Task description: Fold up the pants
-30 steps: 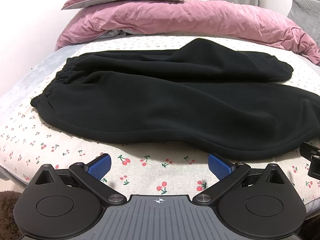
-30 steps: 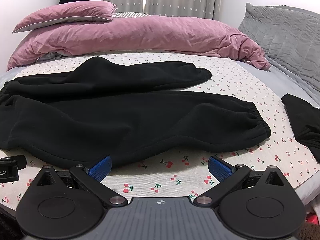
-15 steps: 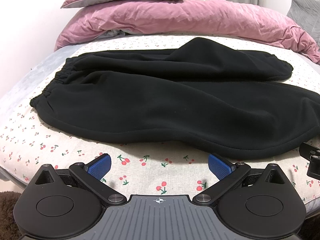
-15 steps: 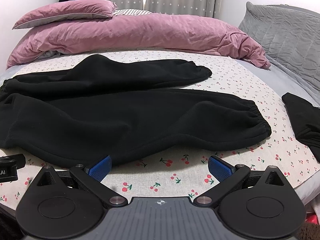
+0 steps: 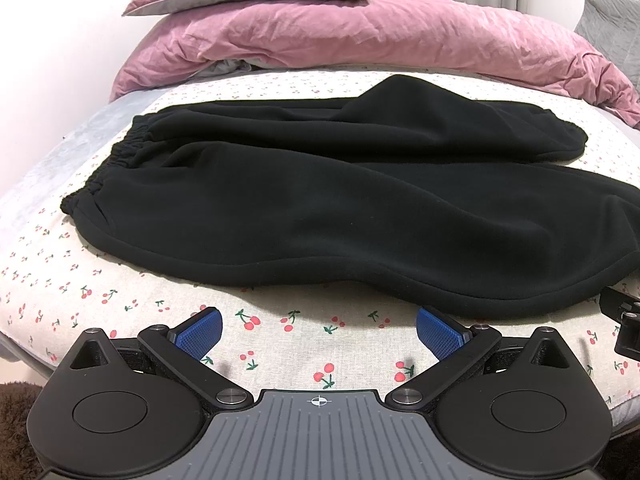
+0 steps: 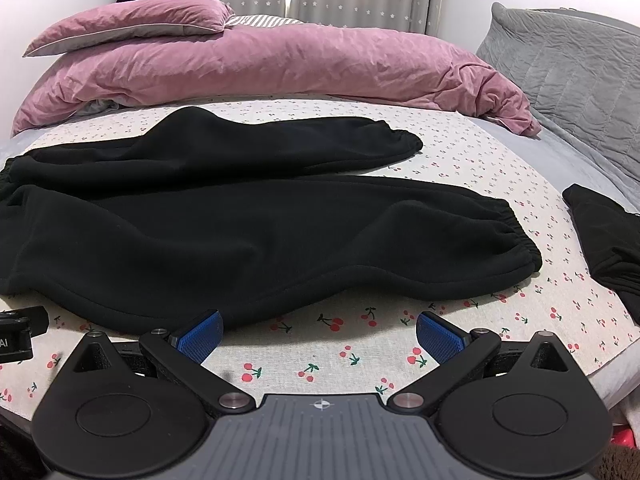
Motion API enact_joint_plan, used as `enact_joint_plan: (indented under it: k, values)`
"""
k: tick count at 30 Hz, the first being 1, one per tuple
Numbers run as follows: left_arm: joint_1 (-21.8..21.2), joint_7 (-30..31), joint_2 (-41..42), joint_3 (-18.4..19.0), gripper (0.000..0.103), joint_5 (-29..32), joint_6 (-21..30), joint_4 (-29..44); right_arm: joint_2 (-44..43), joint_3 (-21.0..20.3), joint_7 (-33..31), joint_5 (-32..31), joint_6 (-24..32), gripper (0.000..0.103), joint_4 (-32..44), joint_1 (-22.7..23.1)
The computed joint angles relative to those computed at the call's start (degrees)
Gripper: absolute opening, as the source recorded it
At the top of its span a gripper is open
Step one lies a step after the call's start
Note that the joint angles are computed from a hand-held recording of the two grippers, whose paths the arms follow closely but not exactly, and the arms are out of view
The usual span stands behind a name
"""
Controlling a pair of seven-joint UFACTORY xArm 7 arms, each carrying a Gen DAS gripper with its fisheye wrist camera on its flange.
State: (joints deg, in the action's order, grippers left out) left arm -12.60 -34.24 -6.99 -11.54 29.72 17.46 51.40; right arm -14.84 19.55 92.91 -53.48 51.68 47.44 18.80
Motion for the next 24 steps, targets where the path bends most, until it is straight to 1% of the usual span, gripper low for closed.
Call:
enact_joint_plan:
  k: [10, 11, 12, 14, 15, 17, 19, 21, 22, 24]
  values:
    - [0.2, -0.4, 0.3, 0.2, 0.103, 0.6, -0.4, 0.0, -0.2, -0.4, -0.5, 0.5, 0.2, 0.103, -0.2, -0.2]
    - [0.1, 0.4, 0.5, 0.5, 0.103, 0.0, -0.5, 0.1, -0.5, -0.5, -0.5, 0.5, 0.0, 0.103, -0.4, -0.3]
    - [-0.4, 2.8, 0.7, 1.2, 0.103, -2.3, -0.8, 0.1, -1.1, -0.6, -0.1, 0.0, -0.5, 0.103, -1.0, -0.5]
    - [-1.5, 8.6, 1.4, 2.7, 0.103, -9.2, -1.1, 0.6, -2.5, -0.7, 1.4, -1.9, -1.7, 0.103, -2.7, -1.5]
    - [-1.7, 10.8, 1.9, 3.3, 0.103, -12.4, -1.1, 1.0, -3.0, -0.9, 1.2, -1.8, -1.7, 0.103, -3.1, -1.9]
    - [-1.3, 12.5, 2.5, 3.9, 0.103, -15.4, -3.3, 1.0, -3.8, -1.3, 0.3, -0.7, -1.0, 0.103, -3.5, -2.9]
    - [-0.5, 13.7, 3.1, 4.5, 0.103, -16.5, -6.3, 0.7, -4.8, -1.6, 0.2, 0.3, -0.6, 0.103, -4.0, -3.9]
    - [0.2, 15.3, 3.7, 4.8, 0.103, -17.3, -7.5, 1.1, -6.1, -2.3, -0.6, 1.6, -1.1, 0.103, -4.8, -4.9]
    - [0.6, 16.0, 4.0, 5.0, 0.103, -17.2, -7.7, 1.5, -6.8, -2.7, -1.2, 2.0, -2.1, 0.103, -5.3, -5.4]
    - [1.6, 16.8, 4.6, 5.5, 0.103, -16.2, -7.3, 2.6, -9.0, -4.1, -3.1, 2.5, -5.9, 0.103, -7.2, -6.7]
